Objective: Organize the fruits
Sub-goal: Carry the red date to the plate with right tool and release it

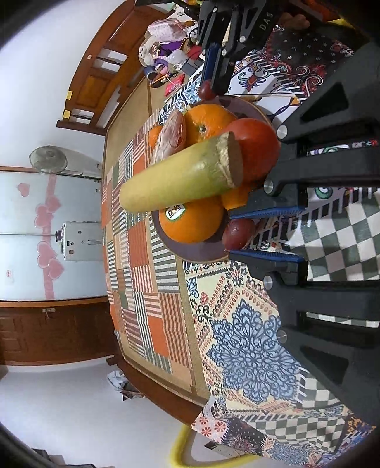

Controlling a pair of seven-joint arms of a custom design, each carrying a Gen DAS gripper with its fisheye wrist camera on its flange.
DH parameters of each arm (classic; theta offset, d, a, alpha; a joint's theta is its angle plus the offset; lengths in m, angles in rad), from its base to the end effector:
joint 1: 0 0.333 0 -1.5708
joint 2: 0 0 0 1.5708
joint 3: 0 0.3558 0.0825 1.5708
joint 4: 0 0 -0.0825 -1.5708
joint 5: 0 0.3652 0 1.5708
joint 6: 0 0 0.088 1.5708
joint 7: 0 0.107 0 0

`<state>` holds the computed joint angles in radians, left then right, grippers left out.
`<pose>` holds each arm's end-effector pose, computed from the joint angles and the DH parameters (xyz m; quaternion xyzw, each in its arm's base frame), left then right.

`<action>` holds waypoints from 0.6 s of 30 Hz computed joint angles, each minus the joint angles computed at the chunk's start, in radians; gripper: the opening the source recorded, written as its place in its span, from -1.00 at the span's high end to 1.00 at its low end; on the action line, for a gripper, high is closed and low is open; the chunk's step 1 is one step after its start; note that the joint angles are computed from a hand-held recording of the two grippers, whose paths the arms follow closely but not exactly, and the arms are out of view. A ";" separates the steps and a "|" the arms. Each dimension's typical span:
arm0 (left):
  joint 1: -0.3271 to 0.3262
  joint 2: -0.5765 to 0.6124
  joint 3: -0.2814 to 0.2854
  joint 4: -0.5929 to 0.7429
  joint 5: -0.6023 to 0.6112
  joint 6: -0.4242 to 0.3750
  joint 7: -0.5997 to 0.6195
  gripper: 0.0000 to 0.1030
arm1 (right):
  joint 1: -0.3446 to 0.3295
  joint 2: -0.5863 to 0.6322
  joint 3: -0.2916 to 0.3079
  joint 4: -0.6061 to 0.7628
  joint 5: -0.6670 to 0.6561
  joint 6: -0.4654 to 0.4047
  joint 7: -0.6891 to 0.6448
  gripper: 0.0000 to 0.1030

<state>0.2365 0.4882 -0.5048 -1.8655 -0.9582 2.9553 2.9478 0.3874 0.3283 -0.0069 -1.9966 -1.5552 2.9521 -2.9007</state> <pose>0.6664 -0.0805 0.3727 -0.4218 0.8140 -0.3627 0.1671 0.5369 0.2864 0.3706 -0.6608 0.6328 -0.2557 0.3123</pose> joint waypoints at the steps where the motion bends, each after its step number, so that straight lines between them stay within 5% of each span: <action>1: -0.008 0.003 0.008 0.004 0.011 -0.004 -0.012 0.61 | -0.001 0.004 0.002 0.001 0.016 -0.002 -0.016 0.69; 13: -0.009 0.022 0.023 0.031 0.045 -0.060 -0.060 0.57 | 0.024 0.015 -0.029 0.007 0.106 0.009 -0.110 0.68; 18: -0.010 0.025 0.028 0.039 0.047 -0.068 -0.063 0.56 | 0.037 0.018 -0.042 0.011 0.127 0.013 -0.137 0.54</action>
